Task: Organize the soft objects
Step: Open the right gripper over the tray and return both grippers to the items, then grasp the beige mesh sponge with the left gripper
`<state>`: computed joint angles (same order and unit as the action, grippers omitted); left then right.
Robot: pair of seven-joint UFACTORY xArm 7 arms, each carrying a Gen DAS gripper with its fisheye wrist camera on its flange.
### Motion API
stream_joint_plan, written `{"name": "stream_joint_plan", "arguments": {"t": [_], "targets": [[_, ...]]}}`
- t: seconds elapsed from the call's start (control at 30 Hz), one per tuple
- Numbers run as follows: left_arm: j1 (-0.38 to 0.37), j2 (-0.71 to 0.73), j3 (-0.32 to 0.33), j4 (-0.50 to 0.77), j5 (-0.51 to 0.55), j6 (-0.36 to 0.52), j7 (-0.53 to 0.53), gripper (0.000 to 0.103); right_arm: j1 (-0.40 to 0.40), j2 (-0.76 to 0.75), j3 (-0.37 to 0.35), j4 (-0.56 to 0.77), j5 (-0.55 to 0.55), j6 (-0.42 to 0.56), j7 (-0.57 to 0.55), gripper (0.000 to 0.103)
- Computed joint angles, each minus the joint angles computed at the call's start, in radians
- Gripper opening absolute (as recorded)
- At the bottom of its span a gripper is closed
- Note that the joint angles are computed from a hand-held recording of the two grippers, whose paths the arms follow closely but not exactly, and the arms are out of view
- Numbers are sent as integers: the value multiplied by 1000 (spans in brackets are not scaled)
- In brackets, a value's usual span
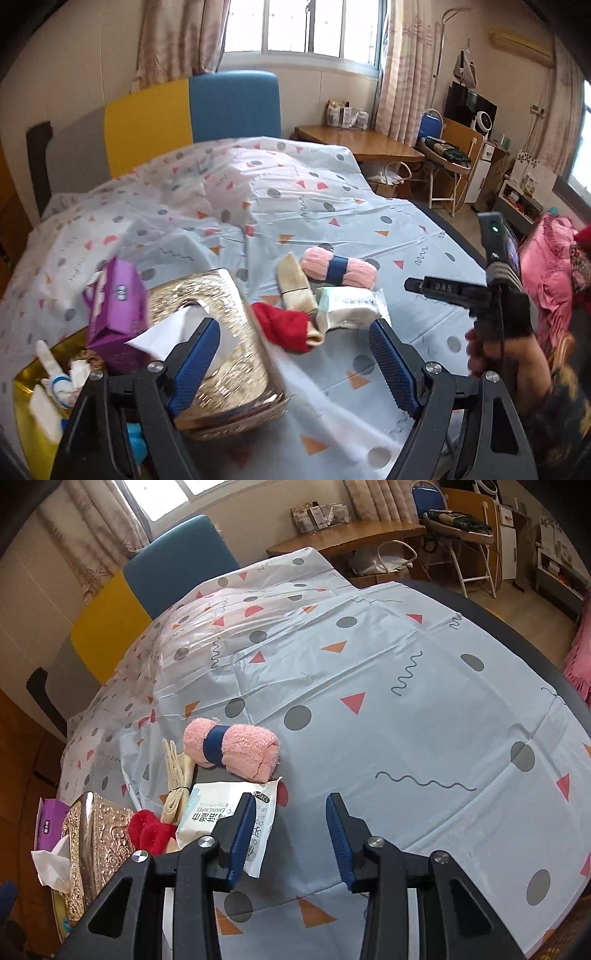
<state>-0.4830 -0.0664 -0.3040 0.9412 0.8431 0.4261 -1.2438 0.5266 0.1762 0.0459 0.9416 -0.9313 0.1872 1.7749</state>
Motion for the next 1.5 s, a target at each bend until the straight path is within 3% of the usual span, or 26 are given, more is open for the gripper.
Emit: {"name": "stream_joint_plan", "arguments": {"t": [0.23, 0.43, 0.73, 0.97, 1.0, 1.1, 1.27, 1.5], "targets": [[-43, 244, 57, 246, -188, 45, 145, 78, -13, -25, 0, -11, -35, 5, 58, 39], [-67, 480, 95, 493, -386, 148, 307, 62, -35, -33, 4, -28, -40, -38, 90, 39], [-145, 693, 208, 715, -502, 293, 393, 60, -44, -33, 1, -38, -1, -84, 57, 39], [-170, 799, 247, 829, -537, 364, 426, 58, -27, -34, -20, -42, 5, -98, 63, 39], [-168, 811, 244, 842, -544, 375, 441, 44, -27, -33, -20, -42, 9, -97, 59, 39], [-183, 814, 261, 831, -530, 355, 440, 42, -26, -29, -20, -41, 22, -92, 43, 39], [-182, 728, 264, 701, -516, 238, 421, 41, -23, -18, -11, -31, 52, -64, -9, 39], [-180, 622, 251, 613, -485, 166, 417, 41, -12, 23, 8, 2, 154, -16, -153, 39]]}}
